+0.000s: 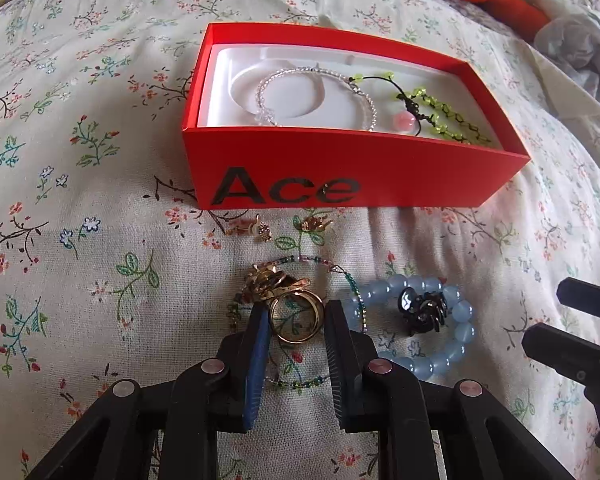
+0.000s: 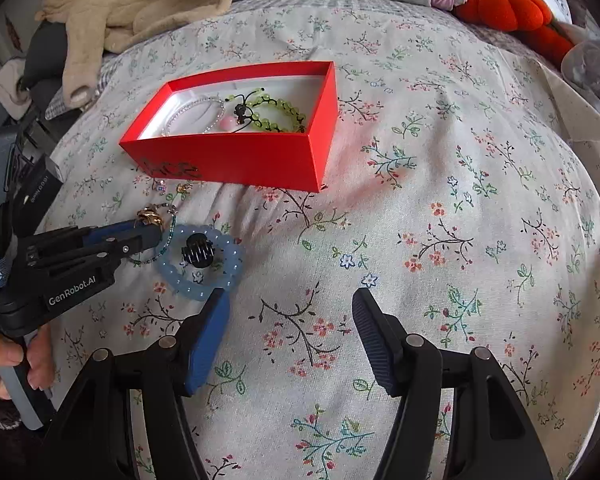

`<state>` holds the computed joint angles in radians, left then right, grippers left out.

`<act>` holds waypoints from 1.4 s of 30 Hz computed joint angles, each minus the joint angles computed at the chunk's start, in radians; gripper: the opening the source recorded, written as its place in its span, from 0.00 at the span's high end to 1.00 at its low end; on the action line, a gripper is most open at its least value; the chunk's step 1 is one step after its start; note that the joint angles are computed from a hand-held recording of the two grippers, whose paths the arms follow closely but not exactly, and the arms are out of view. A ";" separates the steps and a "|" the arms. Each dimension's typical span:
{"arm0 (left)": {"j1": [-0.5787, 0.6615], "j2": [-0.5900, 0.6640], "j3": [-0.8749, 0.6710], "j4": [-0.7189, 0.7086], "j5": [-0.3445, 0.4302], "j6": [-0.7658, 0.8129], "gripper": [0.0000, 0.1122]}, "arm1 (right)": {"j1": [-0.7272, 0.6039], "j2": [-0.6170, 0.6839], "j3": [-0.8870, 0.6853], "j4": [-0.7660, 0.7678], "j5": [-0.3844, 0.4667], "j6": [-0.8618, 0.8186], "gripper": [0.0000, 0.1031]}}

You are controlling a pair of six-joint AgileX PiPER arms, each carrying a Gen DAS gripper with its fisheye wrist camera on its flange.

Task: Organize jewelry
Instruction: 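Grasp the gold rings with the left tool while the right tool grasps the black charm, then place the gold rings and black charm into the red box, opening both tools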

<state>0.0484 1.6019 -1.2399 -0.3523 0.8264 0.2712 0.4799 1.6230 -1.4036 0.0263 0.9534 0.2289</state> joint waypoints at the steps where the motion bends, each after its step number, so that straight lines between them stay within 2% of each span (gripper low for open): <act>1: 0.002 -0.005 0.001 -0.005 0.004 0.011 0.81 | -0.001 -0.001 -0.001 0.002 0.000 -0.001 0.35; 16: 0.089 -0.098 0.044 -0.069 0.071 0.124 0.81 | 0.068 0.054 -0.074 0.013 -0.006 0.011 0.37; 20: 0.119 -0.110 0.049 -0.076 0.088 0.139 0.81 | 0.104 0.092 -0.116 0.017 0.002 -0.002 0.48; 22: 0.131 -0.112 0.051 -0.079 0.092 0.146 0.81 | 0.115 0.117 -0.140 0.031 0.010 -0.006 0.57; 29: 0.176 -0.113 0.053 -0.084 0.112 0.166 0.81 | 0.137 0.198 -0.216 0.013 0.029 0.032 0.67; 33: 0.192 -0.113 0.059 -0.080 0.117 0.170 0.81 | 0.136 0.231 -0.245 0.009 0.042 0.037 0.81; 42: 0.200 -0.112 0.051 -0.087 0.126 0.166 0.81 | 0.129 0.212 -0.242 0.021 0.043 0.037 0.82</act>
